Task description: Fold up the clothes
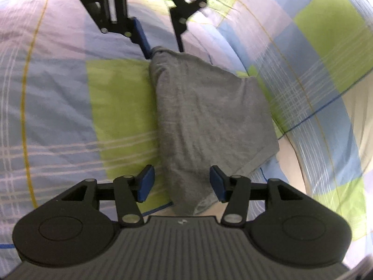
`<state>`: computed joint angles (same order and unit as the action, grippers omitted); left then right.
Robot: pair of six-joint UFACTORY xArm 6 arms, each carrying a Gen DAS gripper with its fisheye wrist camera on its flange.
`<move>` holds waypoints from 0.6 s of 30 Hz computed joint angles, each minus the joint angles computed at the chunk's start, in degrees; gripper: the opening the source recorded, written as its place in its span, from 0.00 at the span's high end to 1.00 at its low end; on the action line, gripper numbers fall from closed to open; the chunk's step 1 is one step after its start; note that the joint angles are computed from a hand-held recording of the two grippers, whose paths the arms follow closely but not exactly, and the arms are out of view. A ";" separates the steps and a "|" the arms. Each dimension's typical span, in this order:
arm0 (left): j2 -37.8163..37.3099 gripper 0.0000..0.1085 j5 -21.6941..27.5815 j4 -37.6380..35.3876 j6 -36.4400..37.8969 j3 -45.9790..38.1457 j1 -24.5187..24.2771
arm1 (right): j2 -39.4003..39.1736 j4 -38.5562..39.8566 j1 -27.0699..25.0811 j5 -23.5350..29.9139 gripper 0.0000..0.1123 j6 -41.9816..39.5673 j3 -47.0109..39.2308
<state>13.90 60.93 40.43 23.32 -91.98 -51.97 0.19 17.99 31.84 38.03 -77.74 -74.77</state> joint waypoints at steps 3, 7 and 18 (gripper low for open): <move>-2.62 0.94 -0.16 0.21 -3.04 2.75 0.45 | 0.71 -0.49 -0.05 0.75 0.97 1.78 -1.37; -8.06 1.00 -4.49 0.64 -5.86 9.09 1.61 | 1.73 0.33 -1.59 3.37 0.97 4.15 -5.34; -11.98 0.62 -10.74 2.26 -12.81 12.70 0.48 | -3.12 -6.36 -1.79 -1.28 0.72 5.03 1.85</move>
<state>1.92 50.19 42.69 10.51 -79.28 -51.50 -2.93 11.62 30.04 36.75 -72.71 -72.91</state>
